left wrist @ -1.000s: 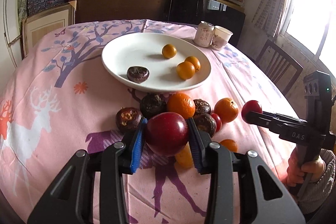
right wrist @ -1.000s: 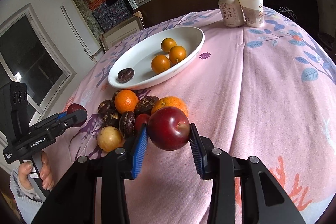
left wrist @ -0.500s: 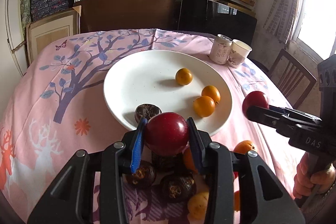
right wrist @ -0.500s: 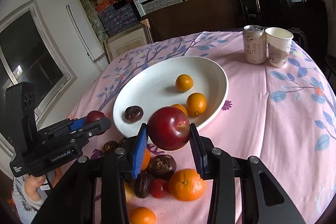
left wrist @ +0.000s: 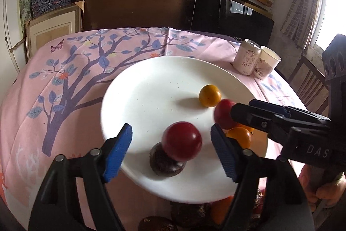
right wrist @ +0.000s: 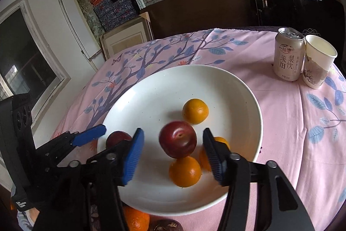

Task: Organize fruits
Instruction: 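Place both red plums on the white plate and open both grippers, then grasp a dark mangosteen with the left gripper while the right gripper grasps an orange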

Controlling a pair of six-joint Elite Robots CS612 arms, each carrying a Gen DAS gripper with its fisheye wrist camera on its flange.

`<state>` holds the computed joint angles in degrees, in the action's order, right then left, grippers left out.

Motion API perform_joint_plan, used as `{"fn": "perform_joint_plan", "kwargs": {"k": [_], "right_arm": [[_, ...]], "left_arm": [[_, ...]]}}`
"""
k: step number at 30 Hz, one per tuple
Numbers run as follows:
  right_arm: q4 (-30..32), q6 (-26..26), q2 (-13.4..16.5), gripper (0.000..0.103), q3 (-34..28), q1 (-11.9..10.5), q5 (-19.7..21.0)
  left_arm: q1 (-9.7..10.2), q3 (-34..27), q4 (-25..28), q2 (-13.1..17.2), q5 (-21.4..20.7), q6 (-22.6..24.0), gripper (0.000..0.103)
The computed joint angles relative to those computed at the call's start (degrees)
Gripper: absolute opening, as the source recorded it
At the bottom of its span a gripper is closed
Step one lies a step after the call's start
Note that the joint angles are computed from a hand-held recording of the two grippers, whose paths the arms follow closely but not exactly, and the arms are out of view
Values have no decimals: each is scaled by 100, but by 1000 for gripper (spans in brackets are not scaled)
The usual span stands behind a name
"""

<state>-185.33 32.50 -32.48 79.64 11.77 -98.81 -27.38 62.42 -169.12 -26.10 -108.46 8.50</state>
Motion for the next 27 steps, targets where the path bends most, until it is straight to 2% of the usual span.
{"fn": "perform_joint_plan", "kwargs": {"k": [5,9,11,13,15,18,21,27], "right_arm": [[-132,86,-67,61,166,-7,-91],[-346,75,-167,61,391,49,-284],[-512,123,-215,65,541,85,-373],[-719,219,-258,65,701,114,-439],[-958,318,-299,65,892,145,-509],[-1216,476,-354,66,1179,213,-702],[-1439,722,-399,66,1443,253,-722],[-1607,919,-448,69,1741,358,-966]], "left_arm": [[77,79,-62,-50,-89,-110,74],[126,440,-453,-212,38,-67,74],[164,626,-651,-284,60,-134,76],[199,830,-799,-359,107,-167,81],[223,1072,-938,-436,218,-158,81],[263,1367,-1000,-522,305,-152,81],[277,1558,-1152,-574,426,-217,81],[252,1665,-1112,-593,523,-163,82]]}}
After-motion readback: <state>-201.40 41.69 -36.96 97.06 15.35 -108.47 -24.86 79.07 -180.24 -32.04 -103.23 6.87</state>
